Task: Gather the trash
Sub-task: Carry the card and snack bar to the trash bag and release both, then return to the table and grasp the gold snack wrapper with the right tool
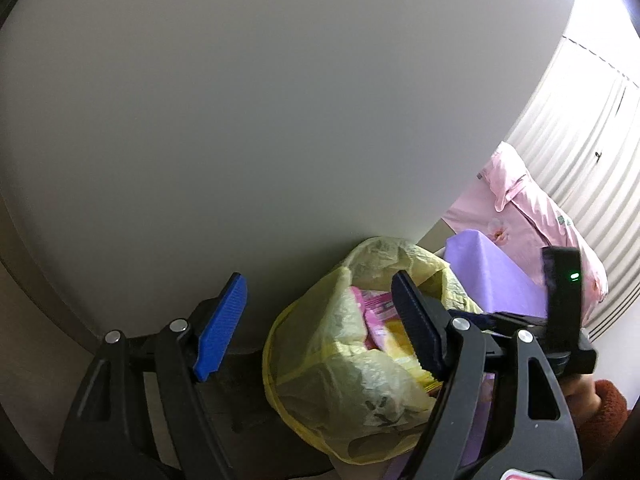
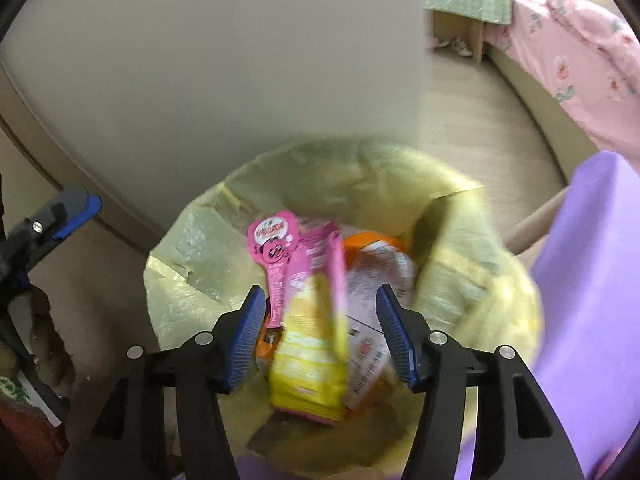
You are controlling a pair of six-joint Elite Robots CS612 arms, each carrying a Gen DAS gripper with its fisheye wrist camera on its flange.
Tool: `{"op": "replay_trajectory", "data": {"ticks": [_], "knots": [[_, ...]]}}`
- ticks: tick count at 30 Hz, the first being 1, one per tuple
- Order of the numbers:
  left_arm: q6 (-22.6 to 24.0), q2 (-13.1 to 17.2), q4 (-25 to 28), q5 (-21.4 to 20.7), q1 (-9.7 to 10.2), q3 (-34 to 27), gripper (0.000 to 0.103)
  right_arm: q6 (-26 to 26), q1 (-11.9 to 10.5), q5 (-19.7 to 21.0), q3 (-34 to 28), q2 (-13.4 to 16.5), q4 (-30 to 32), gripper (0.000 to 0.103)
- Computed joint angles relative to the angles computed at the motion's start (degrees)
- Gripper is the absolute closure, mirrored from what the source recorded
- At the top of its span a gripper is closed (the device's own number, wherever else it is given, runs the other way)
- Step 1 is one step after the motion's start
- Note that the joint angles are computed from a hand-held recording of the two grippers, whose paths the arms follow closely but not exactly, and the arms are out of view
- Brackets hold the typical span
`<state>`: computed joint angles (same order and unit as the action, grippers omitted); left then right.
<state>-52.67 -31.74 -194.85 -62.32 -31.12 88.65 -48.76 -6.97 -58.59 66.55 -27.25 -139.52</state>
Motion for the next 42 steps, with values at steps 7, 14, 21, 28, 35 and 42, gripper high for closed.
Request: {"op": "replay_trajectory", "data": {"ticks": [7, 14, 21, 28, 35, 42], "knots": [[4.3, 0.2, 0.8, 0.4, -1.29, -2.7, 0.031, 3.7, -4.7, 6.8, 7.4, -4.7, -11.0, 0.049], [12.9, 2.7, 2.0, -5.9, -2.72, -9.9, 0.029, 10.0, -10.2, 9.3, 11.1, -6.7, -24.2, 0.040], [20.3, 6.2, 6.8, -14.8, -3.99, -18.9, 0.029, 11.4, -14.0, 3.2, 12.5, -7.1, -32.2, 0.040], [24.1, 9.3, 12.2, -19.9, -5.13, -26.7, 0.029, 17.7, -17.0, -1.4, 6.5, -3.3, -32.2, 0.040], [27.3, 11.1, 15.2, -19.6, -5.73, -31.5, 0.029, 20.0, -16.5, -8.2, -9.7, 5.4, -20.7, 0.057], [26.0, 13.5, 20.0, -21.6, -5.05, -35.9, 0.029, 17.2, -14.3, -19.7, -20.4, 11.8, -19.8, 0.066]]}}
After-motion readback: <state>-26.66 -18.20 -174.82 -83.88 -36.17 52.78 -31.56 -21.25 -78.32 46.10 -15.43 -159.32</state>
